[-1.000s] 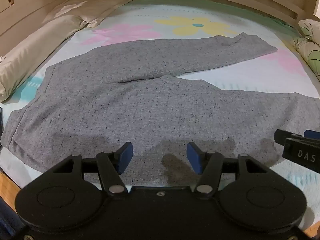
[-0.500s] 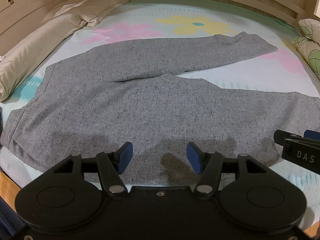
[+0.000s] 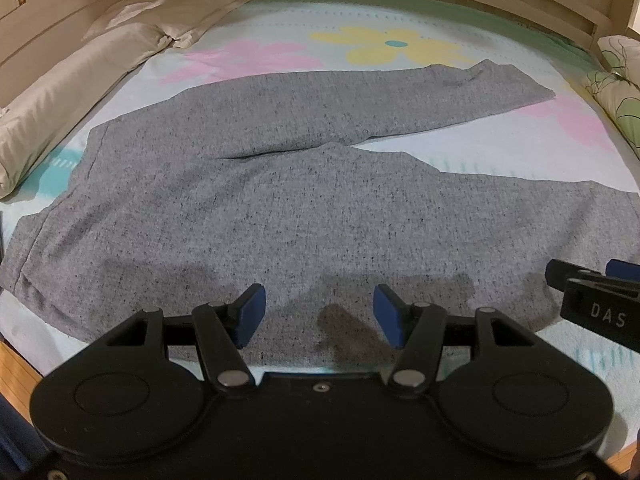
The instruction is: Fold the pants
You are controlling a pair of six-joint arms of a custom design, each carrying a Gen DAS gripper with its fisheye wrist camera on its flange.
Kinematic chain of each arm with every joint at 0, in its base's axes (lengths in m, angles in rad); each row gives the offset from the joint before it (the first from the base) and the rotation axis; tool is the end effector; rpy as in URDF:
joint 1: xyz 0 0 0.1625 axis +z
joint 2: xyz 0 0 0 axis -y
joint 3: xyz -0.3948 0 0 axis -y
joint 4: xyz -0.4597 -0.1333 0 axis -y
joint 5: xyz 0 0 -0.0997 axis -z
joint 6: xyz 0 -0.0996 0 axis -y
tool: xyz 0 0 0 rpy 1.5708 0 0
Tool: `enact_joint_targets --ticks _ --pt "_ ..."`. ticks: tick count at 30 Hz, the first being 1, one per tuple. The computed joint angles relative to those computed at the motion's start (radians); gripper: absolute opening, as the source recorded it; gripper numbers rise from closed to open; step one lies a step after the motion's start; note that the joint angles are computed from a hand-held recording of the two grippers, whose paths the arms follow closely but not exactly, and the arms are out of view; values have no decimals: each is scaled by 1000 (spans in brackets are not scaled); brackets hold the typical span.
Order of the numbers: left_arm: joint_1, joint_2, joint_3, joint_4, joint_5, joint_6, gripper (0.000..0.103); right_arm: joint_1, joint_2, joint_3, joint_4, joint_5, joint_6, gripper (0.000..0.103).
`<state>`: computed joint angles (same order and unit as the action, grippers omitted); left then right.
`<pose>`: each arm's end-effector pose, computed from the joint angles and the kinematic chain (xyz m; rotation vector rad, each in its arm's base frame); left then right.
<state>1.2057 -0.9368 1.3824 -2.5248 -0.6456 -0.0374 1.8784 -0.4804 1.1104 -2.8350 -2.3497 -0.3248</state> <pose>-0.0743 -0.7905 0.2786 0.0781 2.2307 -0.7842 0.3159 -0.7851 0.0761 0.4139 -2.2451 0.7345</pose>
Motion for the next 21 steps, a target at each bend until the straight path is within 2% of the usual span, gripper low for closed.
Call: enact_joint_targets --ticks 10,12,14,16,18,21 --pt "7 10 -10 67 -8 -31 63 -6 -12 21 -7 -12 -19 70" --pt "6 11 -18 137 7 -54 63 -14 -30 41 -10 -20 -3 69" --pt "7 13 -15 145 13 -36 63 -22 -49 62 -10 -32 16 66" --pt "9 18 -13 140 16 -11 62 -31 -70 84 -9 -32 38 65" --pt "15 18 -2 86 -20 22 62 -43 -94 117 -52 -42 54 65" --pt "9 30 7 44 40 52 62 -62 -128 155 -78 -57 72 64"
